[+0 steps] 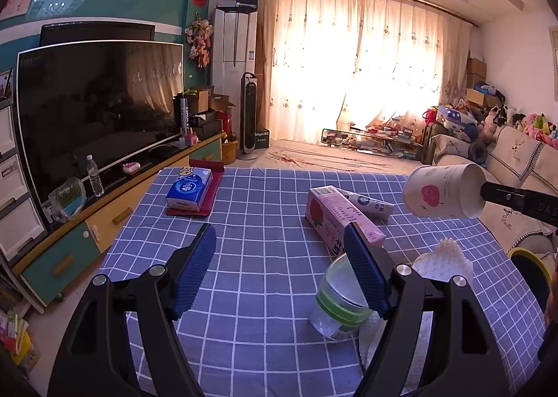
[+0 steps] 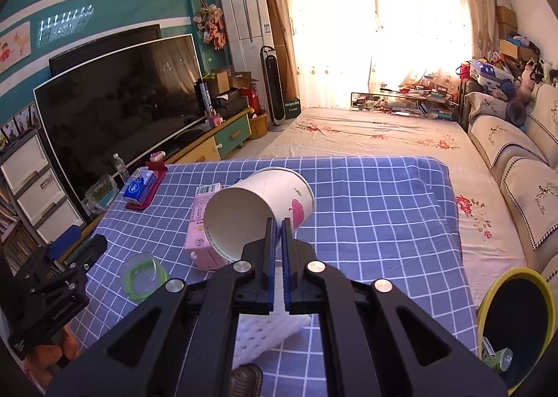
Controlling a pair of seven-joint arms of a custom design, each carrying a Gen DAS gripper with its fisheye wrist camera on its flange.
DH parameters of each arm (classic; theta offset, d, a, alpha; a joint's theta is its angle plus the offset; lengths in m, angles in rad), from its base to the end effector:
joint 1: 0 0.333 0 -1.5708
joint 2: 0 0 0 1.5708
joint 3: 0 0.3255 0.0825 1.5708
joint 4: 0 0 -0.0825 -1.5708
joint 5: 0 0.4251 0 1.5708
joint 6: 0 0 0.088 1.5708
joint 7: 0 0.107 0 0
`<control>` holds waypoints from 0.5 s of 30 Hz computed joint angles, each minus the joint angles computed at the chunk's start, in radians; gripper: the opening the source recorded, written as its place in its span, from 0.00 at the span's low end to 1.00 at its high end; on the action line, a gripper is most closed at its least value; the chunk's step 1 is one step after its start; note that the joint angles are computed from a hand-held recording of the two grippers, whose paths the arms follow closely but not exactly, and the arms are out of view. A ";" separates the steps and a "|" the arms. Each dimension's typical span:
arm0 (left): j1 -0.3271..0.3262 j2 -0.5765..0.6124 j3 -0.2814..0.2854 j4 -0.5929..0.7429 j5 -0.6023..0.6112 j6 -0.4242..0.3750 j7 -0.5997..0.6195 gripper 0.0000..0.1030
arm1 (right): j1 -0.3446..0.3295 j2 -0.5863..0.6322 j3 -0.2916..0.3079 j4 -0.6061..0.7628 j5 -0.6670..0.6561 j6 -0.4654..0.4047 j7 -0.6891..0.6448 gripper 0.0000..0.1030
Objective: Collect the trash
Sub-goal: 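Carry the paper cup over the bin and open the right gripper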
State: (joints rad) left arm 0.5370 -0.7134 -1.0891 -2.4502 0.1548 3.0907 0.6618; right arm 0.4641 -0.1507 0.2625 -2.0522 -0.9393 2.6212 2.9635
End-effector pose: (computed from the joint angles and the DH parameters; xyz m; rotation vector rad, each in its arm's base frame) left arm 0.4018 -0.3358 0.5053 -1.5210 1.5602 -1.0502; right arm 0.4284 0.4159 0.5718 -1.5906 1.5660 -0.6811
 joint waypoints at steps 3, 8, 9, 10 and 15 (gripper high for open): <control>-0.002 -0.012 -0.001 -0.004 0.000 0.008 -0.001 0.73 | -0.009 -0.077 0.003 -0.069 0.004 -0.008 0.039 0.03; -0.010 -0.021 0.000 -0.009 -0.005 0.028 0.012 0.73 | -0.058 -0.283 0.029 -0.247 0.052 -0.087 0.124 0.03; -0.011 -0.023 0.000 -0.010 -0.006 0.033 0.017 0.73 | -0.069 -0.323 0.036 -0.281 0.069 -0.112 0.135 0.03; -0.011 -0.025 -0.001 -0.010 -0.008 0.039 0.022 0.73 | -0.078 -0.366 0.041 -0.317 0.089 -0.143 0.144 0.03; -0.010 -0.054 -0.016 -0.012 -0.021 0.064 0.052 0.76 | -0.115 -0.518 0.045 -0.456 0.195 -0.274 0.164 0.03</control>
State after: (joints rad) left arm 0.5275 -0.7671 -1.1049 -2.4627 0.1333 3.1547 0.7134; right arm 0.3494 -0.6685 0.3078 -2.5080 -0.7444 2.3474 3.1270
